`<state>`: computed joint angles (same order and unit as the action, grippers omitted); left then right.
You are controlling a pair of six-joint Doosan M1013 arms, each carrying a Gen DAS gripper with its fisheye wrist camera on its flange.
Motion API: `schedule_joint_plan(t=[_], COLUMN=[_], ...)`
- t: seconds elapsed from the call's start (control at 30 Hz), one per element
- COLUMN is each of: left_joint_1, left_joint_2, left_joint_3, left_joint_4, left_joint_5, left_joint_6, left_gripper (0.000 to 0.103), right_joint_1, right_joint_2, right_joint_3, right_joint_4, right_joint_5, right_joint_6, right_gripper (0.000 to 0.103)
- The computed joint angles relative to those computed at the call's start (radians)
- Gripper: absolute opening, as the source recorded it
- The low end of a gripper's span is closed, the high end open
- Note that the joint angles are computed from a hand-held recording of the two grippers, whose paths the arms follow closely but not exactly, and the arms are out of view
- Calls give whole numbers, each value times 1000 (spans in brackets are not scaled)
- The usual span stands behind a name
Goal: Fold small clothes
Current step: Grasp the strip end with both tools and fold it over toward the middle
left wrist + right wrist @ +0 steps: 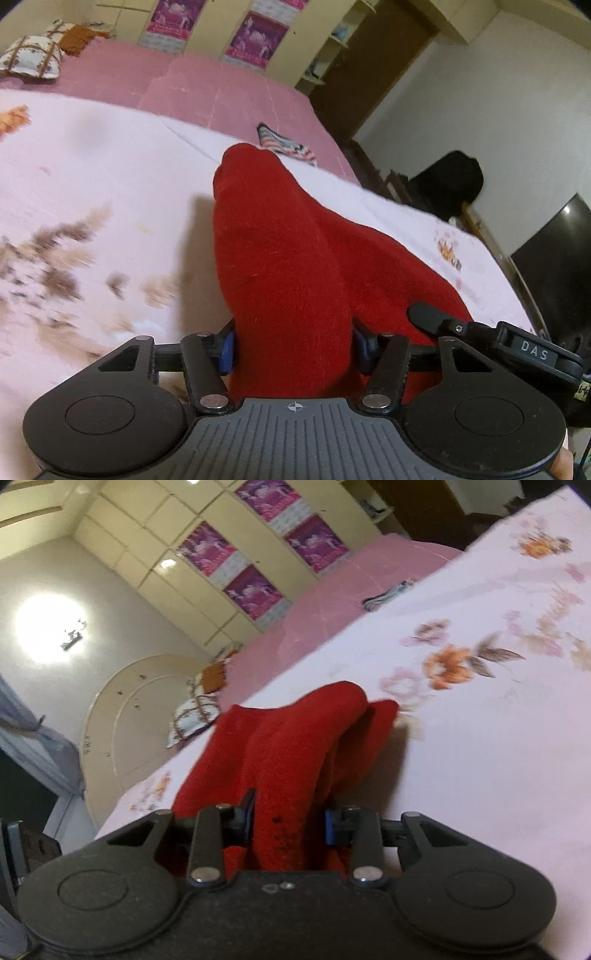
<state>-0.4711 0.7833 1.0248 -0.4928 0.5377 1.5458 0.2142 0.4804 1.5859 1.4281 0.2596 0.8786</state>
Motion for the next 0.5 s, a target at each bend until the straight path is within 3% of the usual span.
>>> schedule_joint_plan(t=[0.33,0.5], left_joint_1=[104,172], left_joint_2=[-128,-144], left_joint_3=[169,215], left_joint_4=[120,168], left_joint_5=[-90,-108], left_joint_6=[-17,-27], left_gripper=[58,58], right_joint_1=[121,183], right_joint_2=[87,174], right_joint_3=[-163,-290], right_joint_4=[33,-84], right_joint_5=[12,19], right_joint_6=[-8,135], right_gripper=[33,32])
